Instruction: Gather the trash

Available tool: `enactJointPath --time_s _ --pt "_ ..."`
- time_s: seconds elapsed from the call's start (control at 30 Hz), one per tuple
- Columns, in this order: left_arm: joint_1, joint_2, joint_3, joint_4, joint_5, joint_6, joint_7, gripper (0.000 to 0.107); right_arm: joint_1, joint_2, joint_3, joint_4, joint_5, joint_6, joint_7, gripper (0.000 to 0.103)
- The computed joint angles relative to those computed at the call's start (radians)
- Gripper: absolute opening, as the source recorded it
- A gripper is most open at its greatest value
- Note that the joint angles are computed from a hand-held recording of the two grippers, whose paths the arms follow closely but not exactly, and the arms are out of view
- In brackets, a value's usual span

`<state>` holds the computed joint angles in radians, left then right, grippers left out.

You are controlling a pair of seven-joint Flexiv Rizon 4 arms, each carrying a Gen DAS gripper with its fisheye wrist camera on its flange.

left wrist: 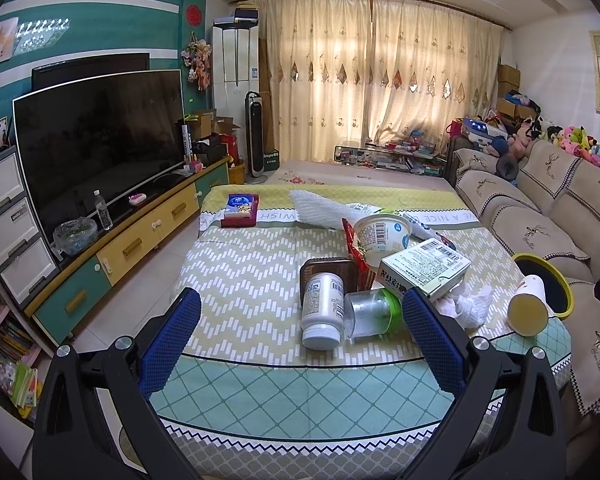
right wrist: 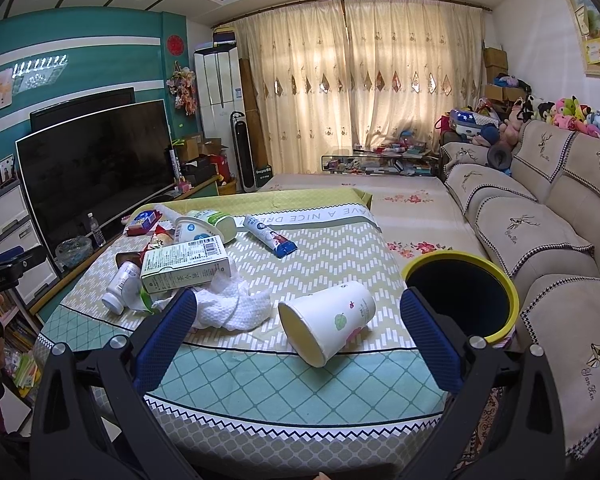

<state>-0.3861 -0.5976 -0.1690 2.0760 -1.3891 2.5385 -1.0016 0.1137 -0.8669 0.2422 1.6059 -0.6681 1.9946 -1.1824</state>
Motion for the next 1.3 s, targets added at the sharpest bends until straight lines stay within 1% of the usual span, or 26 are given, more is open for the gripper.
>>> enactJointPath --time_s 0.73,0.9,1.03,1.13,1.23,1.3 --pt "0.005 0.002 -0.003 -0.008 -0.010 -0.012 0.015 0.099 0.002 -0.005 0.004 -0.002 0.007 -0.011 -0.007 0.097" --pt "0.013 0.006 -0.003 -0.009 -0.011 -0.033 0.011 0.099 -0.003 -0.022 0.019 -0.018 0.001 -0.043 -0.009 0.097" --pt "0.018 -0.001 -0.003 -0.019 -0.020 -0.043 0.026 0.099 -0.003 -0.047 0.031 -0.050 0.003 -0.091 -0.022 0.097" --pt "0.024 -0.003 -0.003 -0.022 -0.013 -0.058 0.024 0.099 0.020 -0.065 0.014 -0.073 0.036 -0.123 -0.046 0.097" --pt "0.033 -0.008 0.000 -0.027 -0.003 -0.080 0.023 0.099 0.024 -0.095 0.025 -0.106 0.058 -0.161 -0.075 0.097" --pt "0.036 -0.014 0.003 -0.035 -0.001 -0.091 0.027 0.099 0.056 -0.106 -0.008 -0.125 0.101 -0.174 -0.086 0.097"
